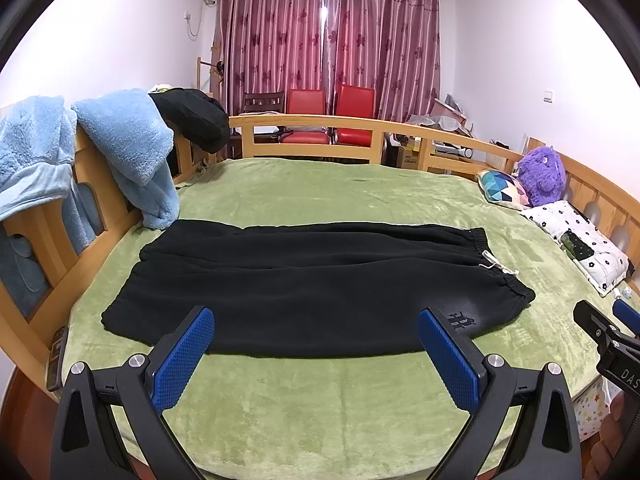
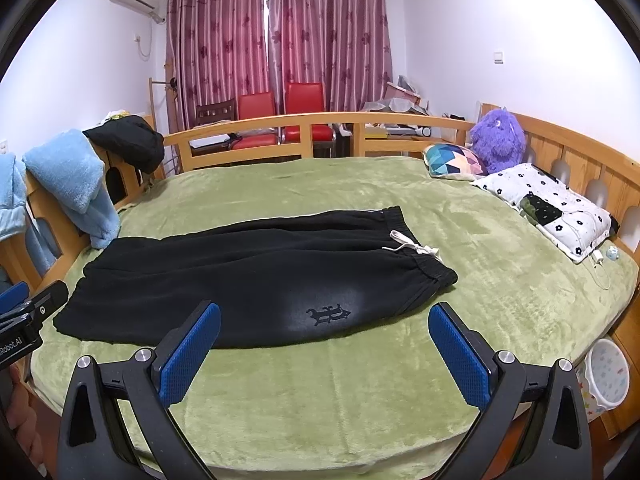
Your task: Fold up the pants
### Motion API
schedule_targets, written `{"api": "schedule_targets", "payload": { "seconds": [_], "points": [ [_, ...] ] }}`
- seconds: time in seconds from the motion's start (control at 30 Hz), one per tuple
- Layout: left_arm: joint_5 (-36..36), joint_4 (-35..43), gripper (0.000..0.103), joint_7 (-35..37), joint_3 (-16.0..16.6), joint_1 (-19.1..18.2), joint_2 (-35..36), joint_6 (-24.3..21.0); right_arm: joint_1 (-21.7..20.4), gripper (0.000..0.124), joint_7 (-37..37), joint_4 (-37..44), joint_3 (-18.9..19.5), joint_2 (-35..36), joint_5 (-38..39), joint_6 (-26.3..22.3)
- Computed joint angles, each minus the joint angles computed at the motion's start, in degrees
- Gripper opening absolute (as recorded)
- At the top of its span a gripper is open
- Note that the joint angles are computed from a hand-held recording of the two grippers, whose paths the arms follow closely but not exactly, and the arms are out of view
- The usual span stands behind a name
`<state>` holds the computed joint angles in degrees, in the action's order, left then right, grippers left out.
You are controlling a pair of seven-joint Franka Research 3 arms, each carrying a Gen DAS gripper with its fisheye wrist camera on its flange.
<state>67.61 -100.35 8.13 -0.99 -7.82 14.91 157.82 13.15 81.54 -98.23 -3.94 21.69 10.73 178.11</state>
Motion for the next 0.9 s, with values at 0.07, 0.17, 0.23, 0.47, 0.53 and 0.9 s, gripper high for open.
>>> {"api": "schedule_targets", "payload": {
  "seconds": [0.07,0.17,0.23,0.47,0.53,0.9],
  "points": [
    [0.03,0.02,0.103,-0.16,0.00,-0.09,0.01,-0.17,-0.23,0.102,-0.19,-0.09,0.25,-0.05,0.11,0.06],
    [-0.05,0.03,0.103,0.14,-0.02,-0.04,0.04,0.11,-0.10,0.102,-0.15,-0.13,-0.05,-0.16,0.06,0.09],
    [0.12,0.11,0.103,0.04,0.02,-0.13,0.09,-0.08,0.01,0.102,0.14,-0.02,0.05,-0.18,0.29,0.05],
    [0.62,-0.34,0.103,-0.83,0.08,-0.07,-0.20,0.42,-0.66,0.102,-0.17,-0.04,0.74,-0.64,0.96,-0.19],
    [0.95,-0.42,0.103,-1.15,0.09,-0.10,-0.24,0.42,-1.12,0.102,-0.60,-0.21,1.22,-0.67,1.21,0.01],
    [0.97,-0.80,0.103,-1.55,-0.09,0.14,-0.63,0.38,-2.04,0.102,-1.93,-0.50,2.11,-0.88,2.08,-0.12]
  ]
}}
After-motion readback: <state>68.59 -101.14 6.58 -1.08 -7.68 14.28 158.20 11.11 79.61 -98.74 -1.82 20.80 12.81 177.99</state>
